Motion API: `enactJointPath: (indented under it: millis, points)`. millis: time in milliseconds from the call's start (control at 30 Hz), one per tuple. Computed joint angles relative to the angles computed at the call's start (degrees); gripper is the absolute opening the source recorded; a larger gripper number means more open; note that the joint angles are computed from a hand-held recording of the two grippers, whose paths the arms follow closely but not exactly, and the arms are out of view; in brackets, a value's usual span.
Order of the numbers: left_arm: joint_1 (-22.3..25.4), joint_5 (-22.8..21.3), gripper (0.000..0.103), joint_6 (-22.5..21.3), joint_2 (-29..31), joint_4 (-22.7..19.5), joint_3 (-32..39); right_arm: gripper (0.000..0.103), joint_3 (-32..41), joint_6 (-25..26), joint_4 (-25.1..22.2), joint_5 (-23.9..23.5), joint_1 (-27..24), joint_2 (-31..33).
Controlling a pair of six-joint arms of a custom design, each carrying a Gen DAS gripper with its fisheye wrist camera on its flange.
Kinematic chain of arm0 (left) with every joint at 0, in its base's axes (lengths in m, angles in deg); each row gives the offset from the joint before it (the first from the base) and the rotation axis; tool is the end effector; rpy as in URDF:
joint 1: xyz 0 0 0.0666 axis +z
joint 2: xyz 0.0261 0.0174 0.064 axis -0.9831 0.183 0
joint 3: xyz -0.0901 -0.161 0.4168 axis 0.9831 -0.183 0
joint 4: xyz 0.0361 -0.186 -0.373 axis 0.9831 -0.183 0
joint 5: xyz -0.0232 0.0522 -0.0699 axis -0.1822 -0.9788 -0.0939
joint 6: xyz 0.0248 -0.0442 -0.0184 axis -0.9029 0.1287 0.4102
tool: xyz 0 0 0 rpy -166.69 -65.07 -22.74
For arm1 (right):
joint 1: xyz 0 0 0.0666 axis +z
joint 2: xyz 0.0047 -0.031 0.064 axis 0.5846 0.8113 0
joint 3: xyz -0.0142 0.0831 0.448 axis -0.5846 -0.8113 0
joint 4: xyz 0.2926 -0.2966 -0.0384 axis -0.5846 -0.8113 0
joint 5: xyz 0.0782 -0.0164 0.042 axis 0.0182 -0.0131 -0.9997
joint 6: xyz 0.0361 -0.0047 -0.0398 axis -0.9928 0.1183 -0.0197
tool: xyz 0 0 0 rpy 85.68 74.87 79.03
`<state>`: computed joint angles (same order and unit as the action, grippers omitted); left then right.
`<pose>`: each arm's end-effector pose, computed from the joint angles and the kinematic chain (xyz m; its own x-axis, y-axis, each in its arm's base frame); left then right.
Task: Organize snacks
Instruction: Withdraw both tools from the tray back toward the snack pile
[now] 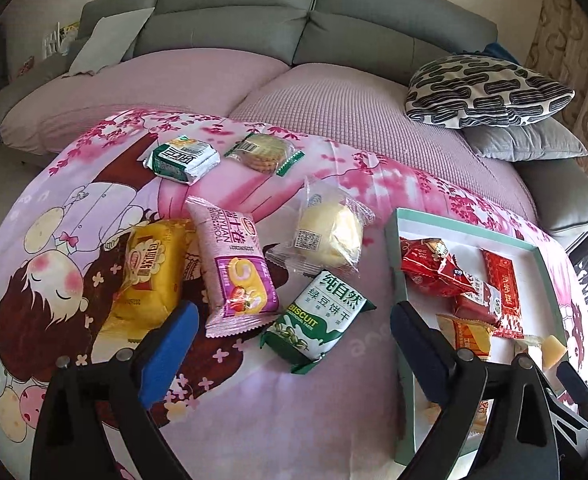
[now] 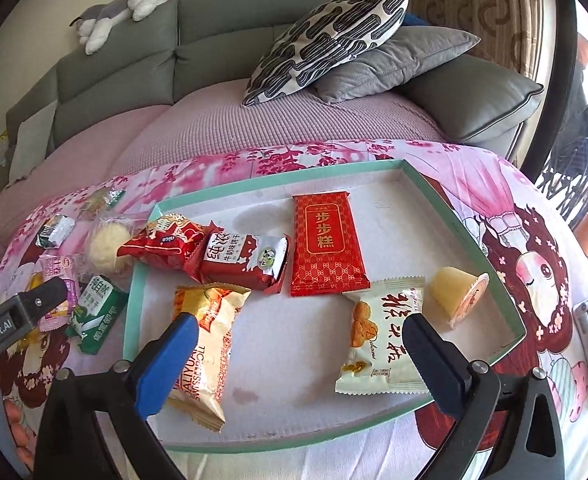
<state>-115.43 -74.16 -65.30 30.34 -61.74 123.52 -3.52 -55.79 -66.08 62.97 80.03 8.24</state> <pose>0.4310 -0.3070 0.3358 -0.8007 0.0744 -0.5945 0.1948 0.9707 -0.1409 0.3329 0.2959 0.3606 -0.6814 0.4338 -0.5895 0.5066 0.8608 0.0479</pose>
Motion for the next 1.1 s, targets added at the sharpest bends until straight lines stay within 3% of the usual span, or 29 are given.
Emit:
enactJointPath:
  millis: [367,1100]
  points:
    - [2.50,-2.46,0.097,0.85,-1.05,-2.24,-1.38,0.103,4.12,1.12,-0.49,-0.26,1.71,3.49]
    - [10.04,-4.40,0.097,2.89,-4.64,-3.85,-4.79,0.103,12.70,9.57,4.79,-2.35,4.78,11.32]
